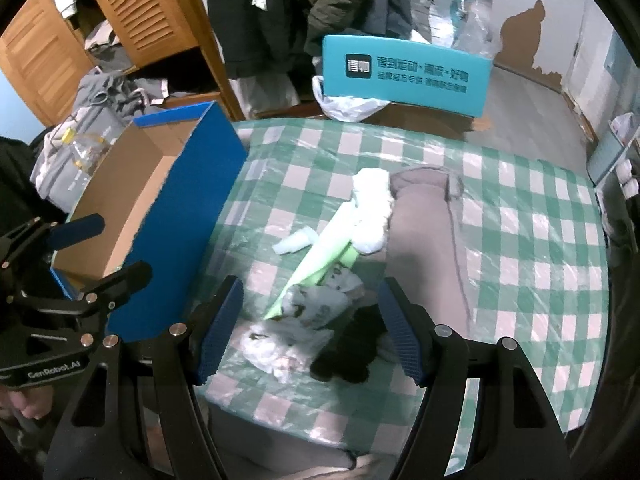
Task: Organize soft objects
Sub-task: 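Move both tools back over the remaining items on the tablecloth, then grasp the black sock with the right tool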
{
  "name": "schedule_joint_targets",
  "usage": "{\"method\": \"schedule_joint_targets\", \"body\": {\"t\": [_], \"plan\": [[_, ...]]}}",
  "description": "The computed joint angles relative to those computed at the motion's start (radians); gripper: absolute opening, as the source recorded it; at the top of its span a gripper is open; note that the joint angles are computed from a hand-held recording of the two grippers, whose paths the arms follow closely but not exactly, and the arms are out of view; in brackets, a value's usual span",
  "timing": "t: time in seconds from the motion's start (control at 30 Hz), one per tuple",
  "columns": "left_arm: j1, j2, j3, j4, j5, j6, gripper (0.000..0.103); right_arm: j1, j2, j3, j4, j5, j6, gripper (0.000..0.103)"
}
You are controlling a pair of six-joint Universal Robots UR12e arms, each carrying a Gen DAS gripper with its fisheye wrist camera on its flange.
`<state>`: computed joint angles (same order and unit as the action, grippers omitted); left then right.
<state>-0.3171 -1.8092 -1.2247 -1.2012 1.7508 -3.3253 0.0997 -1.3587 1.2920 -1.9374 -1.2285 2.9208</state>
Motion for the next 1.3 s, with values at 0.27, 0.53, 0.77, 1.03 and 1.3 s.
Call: {"method": "schedule_joint_targets", "body": {"t": [0.27,0.53,0.77,1.03,1.3], "plan": [[-0.021,-0.024,0.013,-0.019,-0.004,0.015,0.080,-0.014,0.000,0.014,0.014,-0.011,0.013,0.071],[-0.028,-0.042,0.018,-0.039,-0.022,0.011,0.080,-0.020,0.009,0.023,0.047,-0.038,0.009,0.071],[-0.034,-0.055,0.020,-0.057,-0.029,0.016,0.080,-0.021,0.015,0.034,0.068,-0.050,0.006,0.071],[-0.036,-0.067,0.019,-0.086,-0.043,0.013,0.080,-0.014,0.022,0.041,0.100,-0.066,-0.011,0.071],[-0.036,-0.079,0.022,-0.115,-0.047,0.020,0.080,-0.010,0.035,0.042,0.128,-0.081,-0.028,0.063]]}}
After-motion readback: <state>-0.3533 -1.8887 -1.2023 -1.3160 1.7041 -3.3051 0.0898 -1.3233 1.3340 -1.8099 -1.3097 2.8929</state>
